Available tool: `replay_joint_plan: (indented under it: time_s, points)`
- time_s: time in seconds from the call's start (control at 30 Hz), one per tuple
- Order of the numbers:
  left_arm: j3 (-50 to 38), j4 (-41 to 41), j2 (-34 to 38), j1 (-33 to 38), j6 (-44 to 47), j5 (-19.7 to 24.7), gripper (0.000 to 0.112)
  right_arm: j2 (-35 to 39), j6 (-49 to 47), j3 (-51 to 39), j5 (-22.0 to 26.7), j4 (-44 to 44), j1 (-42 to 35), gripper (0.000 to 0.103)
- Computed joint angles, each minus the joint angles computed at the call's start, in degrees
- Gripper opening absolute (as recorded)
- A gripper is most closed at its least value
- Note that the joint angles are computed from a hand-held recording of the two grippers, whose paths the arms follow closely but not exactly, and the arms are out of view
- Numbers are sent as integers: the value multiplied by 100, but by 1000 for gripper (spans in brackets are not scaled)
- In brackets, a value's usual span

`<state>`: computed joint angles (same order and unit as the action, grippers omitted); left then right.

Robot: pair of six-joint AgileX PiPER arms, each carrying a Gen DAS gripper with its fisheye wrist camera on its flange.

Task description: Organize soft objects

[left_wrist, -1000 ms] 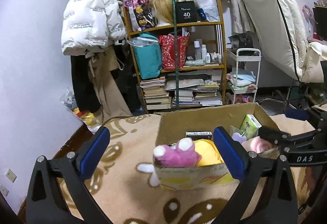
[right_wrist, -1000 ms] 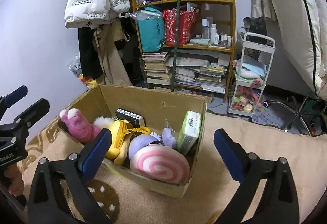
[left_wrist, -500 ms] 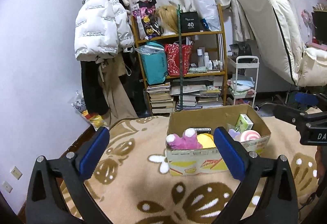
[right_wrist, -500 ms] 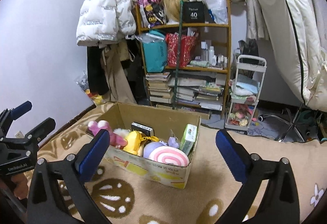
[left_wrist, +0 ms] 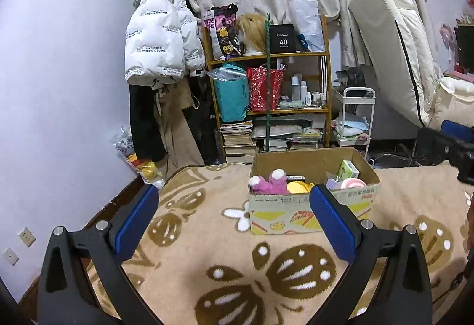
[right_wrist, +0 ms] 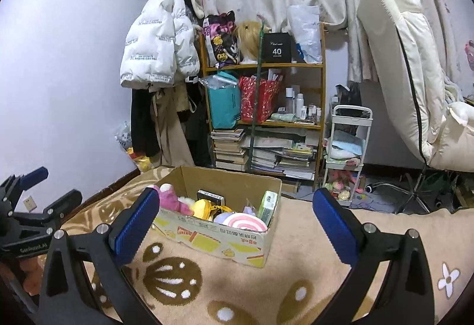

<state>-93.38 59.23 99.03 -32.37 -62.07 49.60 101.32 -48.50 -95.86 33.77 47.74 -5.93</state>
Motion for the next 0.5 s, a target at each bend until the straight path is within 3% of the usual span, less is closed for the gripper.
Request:
replay_joint_plan:
  time_s: [0.5]
  points:
    - [788, 205, -439, -173, -612, -139, 101, -499, -811, 839, -153, 638, -264, 103]
